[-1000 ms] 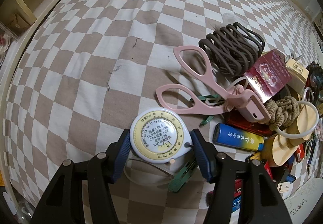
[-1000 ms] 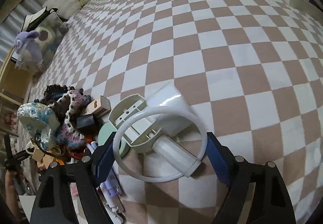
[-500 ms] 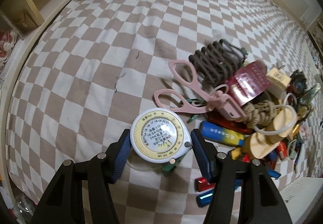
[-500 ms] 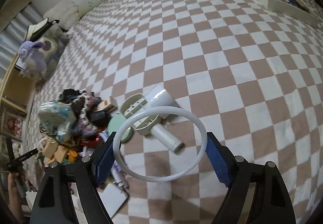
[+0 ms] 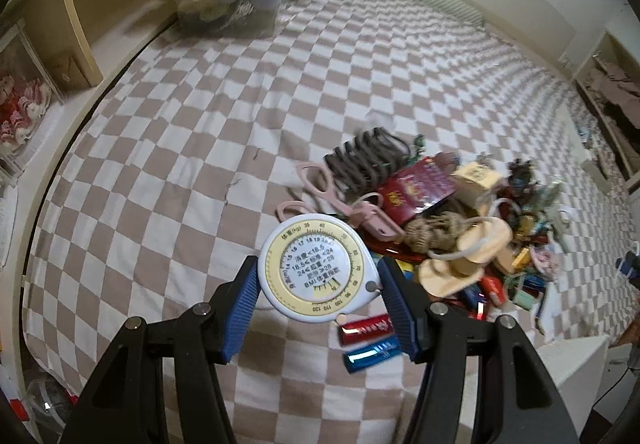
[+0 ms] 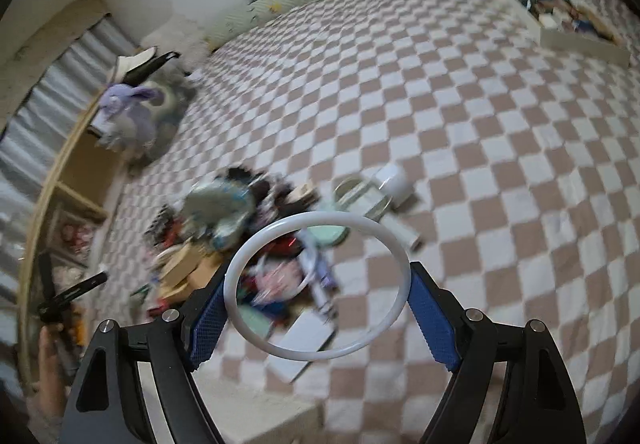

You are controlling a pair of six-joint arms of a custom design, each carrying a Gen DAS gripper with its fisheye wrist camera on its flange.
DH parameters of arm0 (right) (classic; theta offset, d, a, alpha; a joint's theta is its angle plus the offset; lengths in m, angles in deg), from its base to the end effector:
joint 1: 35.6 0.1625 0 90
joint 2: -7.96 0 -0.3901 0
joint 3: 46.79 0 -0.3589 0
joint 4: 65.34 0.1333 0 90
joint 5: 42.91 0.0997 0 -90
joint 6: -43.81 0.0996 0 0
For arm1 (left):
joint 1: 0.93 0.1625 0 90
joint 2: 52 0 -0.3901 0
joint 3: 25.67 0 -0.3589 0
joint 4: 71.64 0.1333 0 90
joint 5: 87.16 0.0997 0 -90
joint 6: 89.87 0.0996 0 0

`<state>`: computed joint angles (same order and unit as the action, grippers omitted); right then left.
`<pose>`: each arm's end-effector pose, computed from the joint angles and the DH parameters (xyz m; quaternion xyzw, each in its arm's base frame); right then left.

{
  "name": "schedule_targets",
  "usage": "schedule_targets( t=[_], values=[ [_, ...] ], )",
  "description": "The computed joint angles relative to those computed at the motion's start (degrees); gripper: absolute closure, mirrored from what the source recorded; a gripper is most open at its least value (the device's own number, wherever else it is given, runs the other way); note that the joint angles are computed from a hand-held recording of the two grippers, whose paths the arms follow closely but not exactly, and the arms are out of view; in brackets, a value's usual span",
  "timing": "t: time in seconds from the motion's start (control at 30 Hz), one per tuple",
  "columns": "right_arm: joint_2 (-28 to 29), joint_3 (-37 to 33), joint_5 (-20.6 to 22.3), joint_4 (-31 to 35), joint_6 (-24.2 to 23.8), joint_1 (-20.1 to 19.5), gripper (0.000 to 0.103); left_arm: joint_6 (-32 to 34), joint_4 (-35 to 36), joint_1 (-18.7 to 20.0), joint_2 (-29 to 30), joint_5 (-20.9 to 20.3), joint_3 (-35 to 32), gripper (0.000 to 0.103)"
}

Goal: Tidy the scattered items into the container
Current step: 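Carry the tape measure and white ring fan over the white box with both tools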

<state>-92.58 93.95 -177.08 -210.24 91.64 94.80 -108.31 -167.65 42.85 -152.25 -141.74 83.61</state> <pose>0.2543 -0.2002 0.2706 -0.1075 -0.9140 0.3447 0.1852 -0.1424 -0.4011 0.4037 0.2364 0.9225 -0.1414 0.2704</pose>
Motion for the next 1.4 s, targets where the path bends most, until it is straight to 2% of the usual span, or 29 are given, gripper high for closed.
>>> schedule_targets(
  t=[0.1, 0.37, 0.57, 0.77, 0.93, 1.17, 1.4],
  values=[
    [-0.18, -0.81, -1.07, 4.01, 3.27, 3.49, 0.019, 0.05, 0.72, -1.15, -2.05, -0.61, 0.12, 0.043],
    [0.42, -2.77, -3.78, 8.35, 10.77, 12.82, 0.019, -0.92, 3.68, -6.20, -8.32, -3.85, 0.75, 0.043],
    [4.26, -3.32, -2.42, 3.13, 10.58, 17.36, 0.019, -2.10, 5.27, -13.03, -12.17, -7.51, 2.89, 0.043],
    [10.37, -4.43, 2.64, -1.56, 6.37, 19.10, 0.019, -1.66, 6.30, -18.08, -13.10, -11.67, 4.81, 0.043],
    [14.84, -5.15, 8.46, -3.52, 2.46, 17.93, 0.019, -1.63, 7.17, -20.76, -13.96, -14.44, 6.20, 0.043],
    [20.02, -6.36, 13.85, 0.44, -0.94, 15.97, 0.019, -0.97, 9.88, -23.72, -15.08, -18.70, 8.57, 0.043],
    [24.91, -9.03, 16.25, 6.38, -2.95, 15.67, 0.019, -0.58, 11.42, -27.12, -16.26, -20.94, 10.82, 0.044]
  ],
)
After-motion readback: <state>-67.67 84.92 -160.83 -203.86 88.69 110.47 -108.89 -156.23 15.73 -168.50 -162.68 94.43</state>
